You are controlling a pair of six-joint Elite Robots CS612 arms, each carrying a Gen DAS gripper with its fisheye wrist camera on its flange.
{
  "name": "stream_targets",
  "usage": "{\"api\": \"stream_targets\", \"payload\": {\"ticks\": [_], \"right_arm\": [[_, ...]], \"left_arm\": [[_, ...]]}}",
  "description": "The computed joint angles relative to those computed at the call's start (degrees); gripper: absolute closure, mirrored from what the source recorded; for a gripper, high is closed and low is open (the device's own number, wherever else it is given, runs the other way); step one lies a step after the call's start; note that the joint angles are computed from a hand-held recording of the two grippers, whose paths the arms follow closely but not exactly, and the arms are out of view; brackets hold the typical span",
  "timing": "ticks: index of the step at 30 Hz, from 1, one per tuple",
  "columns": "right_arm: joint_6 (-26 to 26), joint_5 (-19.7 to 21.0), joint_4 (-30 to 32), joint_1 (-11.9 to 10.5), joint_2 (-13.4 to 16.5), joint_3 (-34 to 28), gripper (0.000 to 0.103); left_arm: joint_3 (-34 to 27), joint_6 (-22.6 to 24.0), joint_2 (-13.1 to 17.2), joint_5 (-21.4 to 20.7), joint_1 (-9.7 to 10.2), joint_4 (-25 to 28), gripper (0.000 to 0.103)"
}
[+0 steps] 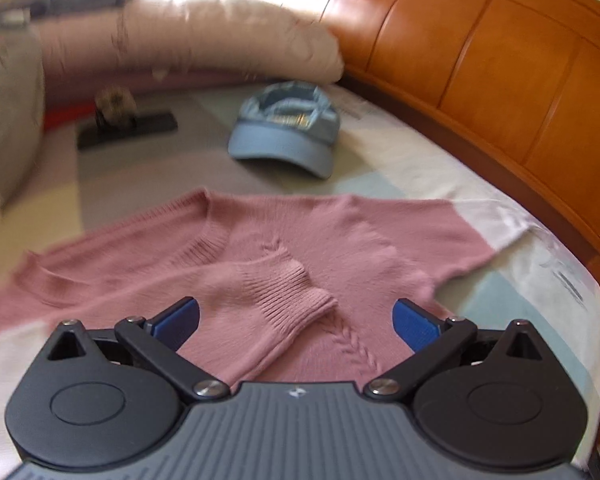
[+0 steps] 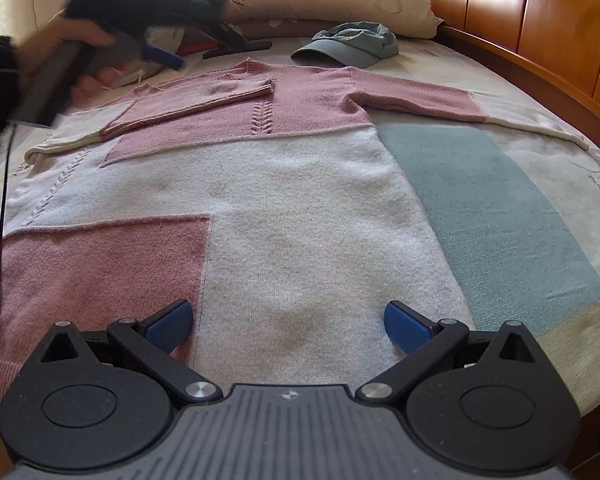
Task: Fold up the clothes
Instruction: 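Withdraw the open left gripper from the folded sleeve over the sweater, then move the open right gripper toward the cuff of the other white sleeve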
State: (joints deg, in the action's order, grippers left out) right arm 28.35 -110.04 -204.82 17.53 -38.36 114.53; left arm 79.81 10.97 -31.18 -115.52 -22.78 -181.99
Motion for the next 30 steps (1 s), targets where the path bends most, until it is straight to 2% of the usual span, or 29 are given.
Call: {"api": "stream_targets", "payload": {"ticks": [7,12,20,22,24,26,30], "right_arm": [[0.28,-2.25,0.08,0.6,0.66,-0.82,0.0],[1.51,-4.11,-0.73,1.12,1.23,-1.21,0.0],[2.59,-6.19,-0.33,1.8,1.5,-1.65,0.0],[2.79,-6.42,-0.2,1.89,1.51,-1.68,0.0],[3.19,-6.64,0.23,1.95,1.46,-1.77,0.0],[3.97,-7.31,1.05,2.15,1.41,-1.99,0.0],[5.04,-8.77,1.14,2.64,1.65,-2.2,0.0]], "left_arm": [[10.21,9.59,-8.71,0.99,3.13,-3.05,0.001],[15.23,14.35,-11.08,0.53,4.77,-3.67,0.001],[21.58,16.59,-7.16,0.8,5.32,-10.92,0.001],[22.93,16.19,-6.27,-1.74,5.75,-12.66,0.001],[23.83,16.15,-5.65,-5.5,6.35,-12.98,0.001],[24.39,16.14,-5.23,-7.28,6.52,-12.18,0.001],[26.96,13.62,-4.84,-5.98,6.22,-16.89,0.001]]}}
